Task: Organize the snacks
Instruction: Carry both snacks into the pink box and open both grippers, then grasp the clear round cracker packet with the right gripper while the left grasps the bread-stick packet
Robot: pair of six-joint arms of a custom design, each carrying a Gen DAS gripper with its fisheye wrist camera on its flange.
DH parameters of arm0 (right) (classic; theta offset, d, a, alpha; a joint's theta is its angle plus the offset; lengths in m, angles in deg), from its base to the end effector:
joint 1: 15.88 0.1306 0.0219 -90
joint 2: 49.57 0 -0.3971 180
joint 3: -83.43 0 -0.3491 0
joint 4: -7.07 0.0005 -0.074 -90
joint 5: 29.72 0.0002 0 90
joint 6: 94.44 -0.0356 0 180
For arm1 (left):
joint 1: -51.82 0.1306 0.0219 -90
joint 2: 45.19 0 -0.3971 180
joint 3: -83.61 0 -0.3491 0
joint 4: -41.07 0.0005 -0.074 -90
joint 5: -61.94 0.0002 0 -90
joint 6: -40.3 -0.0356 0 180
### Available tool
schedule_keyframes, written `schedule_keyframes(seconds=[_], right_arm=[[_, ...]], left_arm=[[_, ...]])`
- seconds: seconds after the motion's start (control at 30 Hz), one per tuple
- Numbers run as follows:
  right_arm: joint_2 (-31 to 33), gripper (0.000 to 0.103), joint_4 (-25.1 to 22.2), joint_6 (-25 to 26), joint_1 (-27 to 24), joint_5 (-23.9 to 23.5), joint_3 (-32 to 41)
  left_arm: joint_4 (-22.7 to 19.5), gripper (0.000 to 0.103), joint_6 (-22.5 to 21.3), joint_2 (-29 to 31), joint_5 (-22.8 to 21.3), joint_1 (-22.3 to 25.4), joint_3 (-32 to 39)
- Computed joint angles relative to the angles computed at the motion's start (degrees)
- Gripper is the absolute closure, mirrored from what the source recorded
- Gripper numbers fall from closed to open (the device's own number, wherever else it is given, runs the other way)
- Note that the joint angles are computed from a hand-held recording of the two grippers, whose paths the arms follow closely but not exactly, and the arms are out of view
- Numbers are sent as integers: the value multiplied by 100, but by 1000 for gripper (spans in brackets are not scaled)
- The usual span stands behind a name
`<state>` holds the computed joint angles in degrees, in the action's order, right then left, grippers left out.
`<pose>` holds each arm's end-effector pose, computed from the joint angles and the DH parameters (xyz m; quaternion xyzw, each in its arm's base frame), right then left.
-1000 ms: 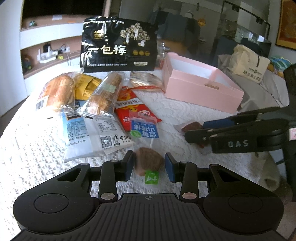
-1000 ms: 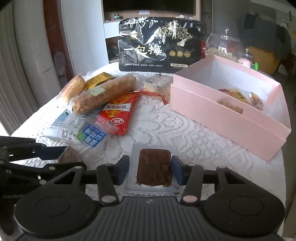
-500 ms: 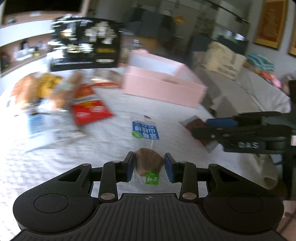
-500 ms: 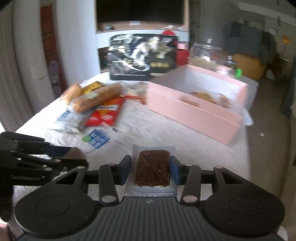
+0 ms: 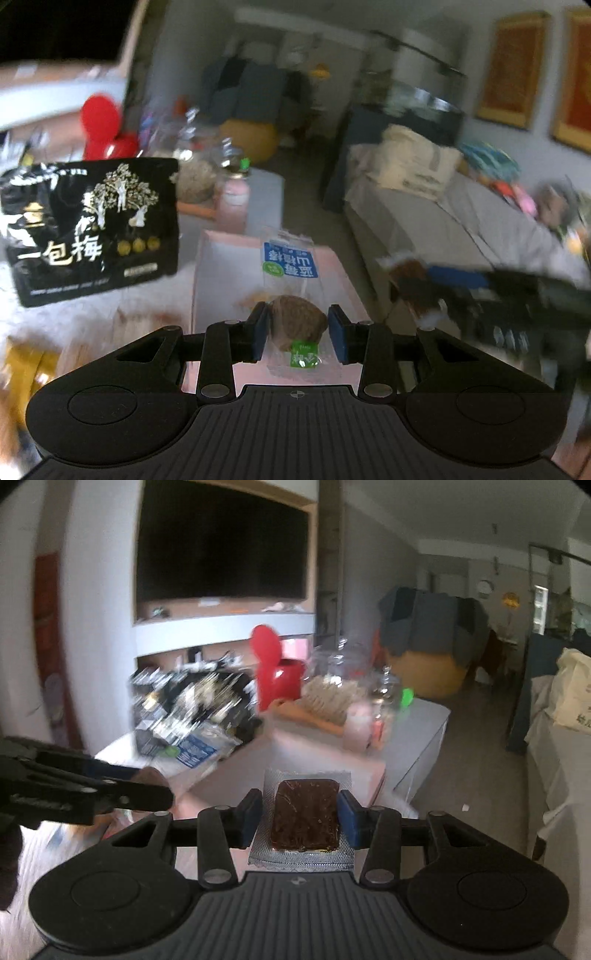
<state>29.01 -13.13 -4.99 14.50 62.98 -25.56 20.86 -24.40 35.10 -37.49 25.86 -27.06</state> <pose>0.3343 0.1934 0.4226 -0.2085 0.8302 0.1183 0.5033 0.3538 -0.1663 0.3990 -0.0354 0.8684 -0.1472 0.4723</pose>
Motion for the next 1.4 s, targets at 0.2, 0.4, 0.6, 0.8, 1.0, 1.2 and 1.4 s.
schedule_keyframes(seconds=[0.2,0.4,0.6,0.8,1.0,1.2,1.4], right_arm=[[1155,53,-423,-226,-283,-70,925],[840,52,-87,-45,-147,-144,302],[367,49,84,23,254,-310,-374],[634,48,-221,-45,649,-538,-410],[930,48,-43,41,729,4,-423],[900,46,-58,-196,531,-3,-491],[910,39,-116,-755,632,-719,-434]], left_arm=[[-508,63,498,1559,991,804,1174],[79,63,34,1055,883,1243,464],[481,63,167,747,263,1725,-190],[318,63,125,1149,427,1709,-209],[159,64,-97,812,600,1565,-518],[61,64,-75,16,586,1253,-1232],[-54,66,292,-639,450,923,-1642]])
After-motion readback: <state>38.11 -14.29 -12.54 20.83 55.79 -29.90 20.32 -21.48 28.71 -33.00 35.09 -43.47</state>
